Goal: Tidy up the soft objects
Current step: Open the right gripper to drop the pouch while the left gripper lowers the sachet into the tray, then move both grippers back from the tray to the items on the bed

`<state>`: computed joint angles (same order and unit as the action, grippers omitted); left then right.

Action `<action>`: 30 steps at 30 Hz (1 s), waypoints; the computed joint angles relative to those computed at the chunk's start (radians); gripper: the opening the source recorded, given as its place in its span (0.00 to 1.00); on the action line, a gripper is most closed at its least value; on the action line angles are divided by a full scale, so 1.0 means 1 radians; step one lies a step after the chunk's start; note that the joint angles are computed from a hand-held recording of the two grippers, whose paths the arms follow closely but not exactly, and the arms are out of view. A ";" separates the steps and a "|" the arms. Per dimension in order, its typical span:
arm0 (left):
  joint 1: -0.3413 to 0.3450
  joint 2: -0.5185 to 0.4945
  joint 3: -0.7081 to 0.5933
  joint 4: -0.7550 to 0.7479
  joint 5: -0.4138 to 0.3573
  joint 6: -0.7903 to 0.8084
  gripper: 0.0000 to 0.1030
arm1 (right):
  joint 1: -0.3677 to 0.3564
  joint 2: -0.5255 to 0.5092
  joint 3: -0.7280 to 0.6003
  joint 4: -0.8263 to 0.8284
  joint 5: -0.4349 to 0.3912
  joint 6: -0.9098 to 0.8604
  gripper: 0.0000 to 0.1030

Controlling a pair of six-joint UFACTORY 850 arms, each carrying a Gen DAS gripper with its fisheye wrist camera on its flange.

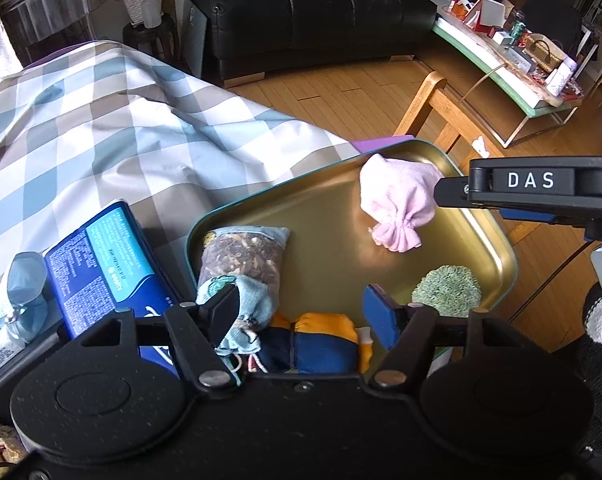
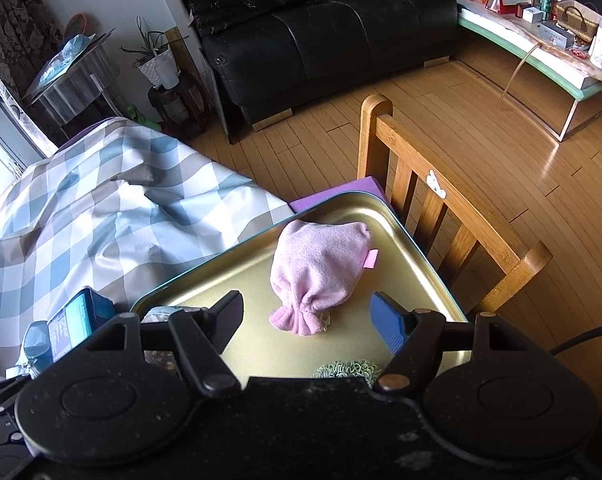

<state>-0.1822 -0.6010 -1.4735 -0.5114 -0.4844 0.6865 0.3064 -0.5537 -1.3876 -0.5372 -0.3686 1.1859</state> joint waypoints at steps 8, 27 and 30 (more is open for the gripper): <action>0.005 0.041 0.041 0.048 0.046 -0.032 0.62 | 0.008 -0.020 -0.024 0.021 -0.032 -0.037 0.68; 0.184 0.024 -0.057 0.223 -0.005 -0.150 0.64 | 0.058 -0.085 -0.110 -0.009 -0.079 -0.079 0.70; 0.227 -0.021 -0.132 0.268 -0.050 -0.215 0.64 | 0.074 -0.101 -0.129 -0.047 -0.092 -0.067 0.70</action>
